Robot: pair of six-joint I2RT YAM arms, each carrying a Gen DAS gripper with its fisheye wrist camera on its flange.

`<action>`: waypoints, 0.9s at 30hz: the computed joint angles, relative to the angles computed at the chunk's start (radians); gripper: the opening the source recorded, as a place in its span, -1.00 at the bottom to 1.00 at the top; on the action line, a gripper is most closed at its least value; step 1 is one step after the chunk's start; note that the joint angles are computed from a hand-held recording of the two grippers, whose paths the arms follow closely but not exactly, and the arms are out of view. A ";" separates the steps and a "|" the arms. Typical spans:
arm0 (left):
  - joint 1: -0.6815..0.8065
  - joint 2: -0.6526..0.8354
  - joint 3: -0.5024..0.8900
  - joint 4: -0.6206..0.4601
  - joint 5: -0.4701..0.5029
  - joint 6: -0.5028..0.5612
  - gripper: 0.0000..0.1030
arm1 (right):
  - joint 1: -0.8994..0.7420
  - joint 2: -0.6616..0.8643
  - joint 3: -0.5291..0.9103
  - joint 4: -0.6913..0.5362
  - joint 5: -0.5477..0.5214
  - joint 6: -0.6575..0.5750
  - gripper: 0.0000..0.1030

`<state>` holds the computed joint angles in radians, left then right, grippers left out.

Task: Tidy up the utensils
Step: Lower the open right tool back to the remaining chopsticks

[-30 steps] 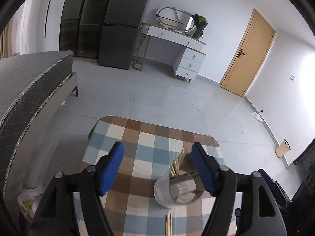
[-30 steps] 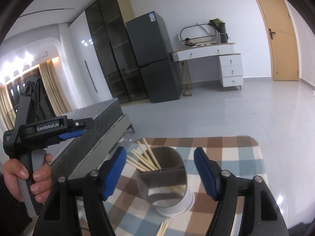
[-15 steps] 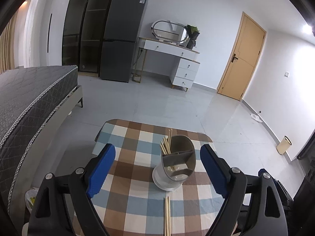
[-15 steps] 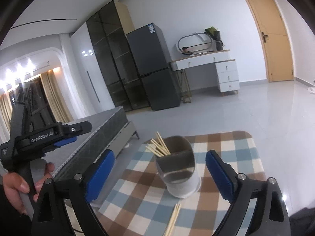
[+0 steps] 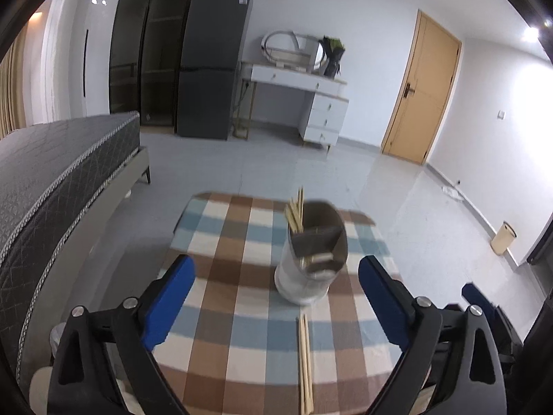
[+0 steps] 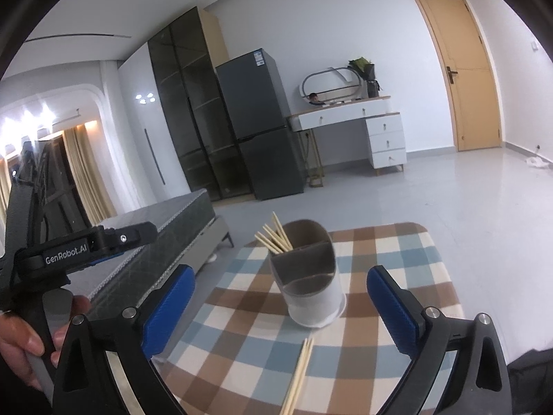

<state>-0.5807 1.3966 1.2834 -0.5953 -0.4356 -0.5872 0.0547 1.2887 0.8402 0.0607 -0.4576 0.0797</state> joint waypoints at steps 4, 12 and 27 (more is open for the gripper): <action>-0.004 -0.010 -0.078 0.042 -0.009 -0.012 0.80 | 0.023 0.014 -0.054 0.033 0.047 0.013 0.99; -0.002 0.055 -0.145 0.090 -0.013 -0.032 0.80 | 0.044 0.080 -0.074 0.041 0.095 -0.008 0.99; 0.093 0.218 -0.174 0.150 0.117 -0.075 0.80 | 0.050 0.333 0.084 -0.099 0.165 0.021 0.93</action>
<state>-0.4882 1.6146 1.1092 -0.4458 -0.3186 -0.6621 0.1050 1.6214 0.9238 -0.0384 -0.2921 0.1011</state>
